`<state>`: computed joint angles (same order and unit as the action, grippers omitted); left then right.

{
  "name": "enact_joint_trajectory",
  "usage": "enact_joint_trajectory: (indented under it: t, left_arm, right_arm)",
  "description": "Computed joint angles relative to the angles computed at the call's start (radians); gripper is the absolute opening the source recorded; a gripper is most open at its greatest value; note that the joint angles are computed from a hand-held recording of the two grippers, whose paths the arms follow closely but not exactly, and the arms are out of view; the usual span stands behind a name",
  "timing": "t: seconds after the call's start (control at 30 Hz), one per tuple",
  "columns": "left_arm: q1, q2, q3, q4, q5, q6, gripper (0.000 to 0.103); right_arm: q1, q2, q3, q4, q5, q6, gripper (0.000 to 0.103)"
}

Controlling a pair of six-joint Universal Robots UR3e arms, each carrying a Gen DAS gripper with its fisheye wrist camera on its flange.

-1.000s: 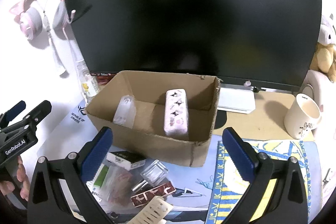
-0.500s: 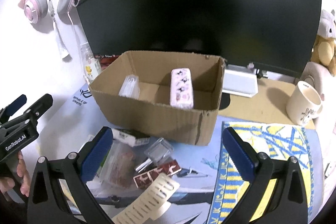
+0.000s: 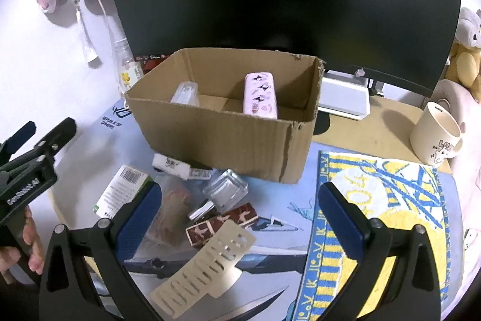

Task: Organize objects
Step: 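Move both tools back toward the remaining items beside the box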

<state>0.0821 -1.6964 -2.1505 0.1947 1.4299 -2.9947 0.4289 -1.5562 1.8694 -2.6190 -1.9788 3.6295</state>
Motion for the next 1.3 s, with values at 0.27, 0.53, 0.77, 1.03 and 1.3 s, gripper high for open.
enact_joint_trajectory:
  t: [0.27, 0.53, 0.77, 1.03, 1.3]
  left_arm:
    - [-0.041, -0.004, -0.029, 0.004, 0.029, 0.013, 0.103]
    - [-0.049, -0.015, -0.034, -0.023, 0.019, 0.011, 0.103]
    - [-0.054, -0.066, -0.015, -0.033, 0.003, 0.024, 0.103]
    - [-0.054, -0.099, 0.007, -0.062, -0.016, 0.042, 0.103]
    - [-0.057, -0.111, 0.027, -0.125, -0.038, 0.066, 0.103]
  right_arm:
    - [0.002, -0.037, 0.066, -0.027, 0.017, -0.005, 0.103]
    - [-0.019, -0.033, 0.084, 0.019, 0.048, 0.008, 0.103]
    - [-0.043, -0.029, 0.092, 0.037, 0.089, 0.012, 0.103]
    - [-0.014, 0.05, -0.01, 0.163, 0.083, 0.036, 0.103]
    - [0.004, 0.079, -0.04, 0.208, 0.065, 0.031, 0.103]
